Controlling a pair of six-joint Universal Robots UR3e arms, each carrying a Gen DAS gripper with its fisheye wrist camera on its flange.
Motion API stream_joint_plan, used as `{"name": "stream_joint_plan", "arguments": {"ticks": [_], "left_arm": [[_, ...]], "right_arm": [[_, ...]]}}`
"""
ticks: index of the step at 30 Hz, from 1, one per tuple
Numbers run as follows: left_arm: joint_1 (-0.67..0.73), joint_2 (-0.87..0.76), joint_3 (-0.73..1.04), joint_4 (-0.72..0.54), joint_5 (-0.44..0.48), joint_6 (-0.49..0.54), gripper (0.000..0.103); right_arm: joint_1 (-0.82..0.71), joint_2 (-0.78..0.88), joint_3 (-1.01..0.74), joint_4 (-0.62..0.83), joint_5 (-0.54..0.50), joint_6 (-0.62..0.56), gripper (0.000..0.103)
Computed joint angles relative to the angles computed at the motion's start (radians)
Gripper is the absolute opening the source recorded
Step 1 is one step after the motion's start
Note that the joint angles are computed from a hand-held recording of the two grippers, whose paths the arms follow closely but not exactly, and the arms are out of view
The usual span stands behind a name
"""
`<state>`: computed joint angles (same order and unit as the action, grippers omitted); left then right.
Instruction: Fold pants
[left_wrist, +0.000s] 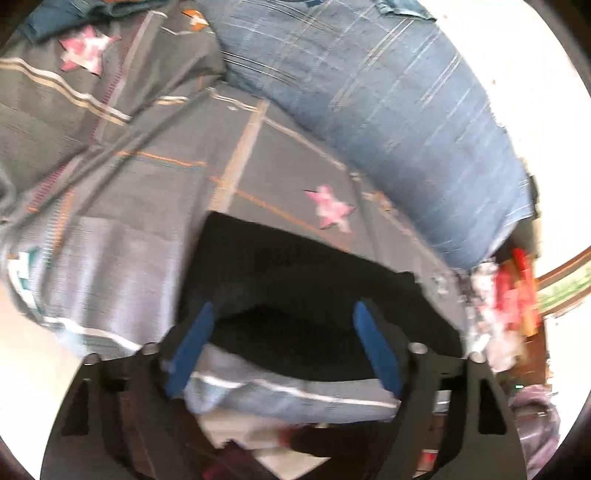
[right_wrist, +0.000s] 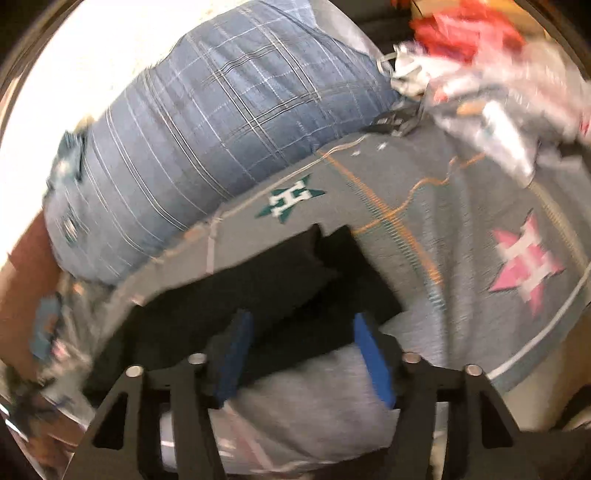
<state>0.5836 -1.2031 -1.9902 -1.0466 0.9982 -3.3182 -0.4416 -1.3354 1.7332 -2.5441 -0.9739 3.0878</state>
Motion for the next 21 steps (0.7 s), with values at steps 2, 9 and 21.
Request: {"name": "stream_joint_plan", "arguments": {"ticks": [2, 9, 21], "left_arm": [[-0.048, -0.101, 0.034, 0.052, -0.011, -0.045, 0.082], [-0.128, -0.382, 0.141, 0.100, -0.018, -0.146, 0.082], [-0.165, -0.546, 0.538, 0.004, 0.001, -0.188, 0.003]], "right_arm": [[-0.003, 0.036, -0.034, 0.054, 0.063, 0.031, 0.062], [0.019, 0.175, -0.133, 0.042, 0.099, 0.203, 0.062], [0.046, 0.392, -0.580, 0.023, 0.236, 0.313, 0.013]]}}
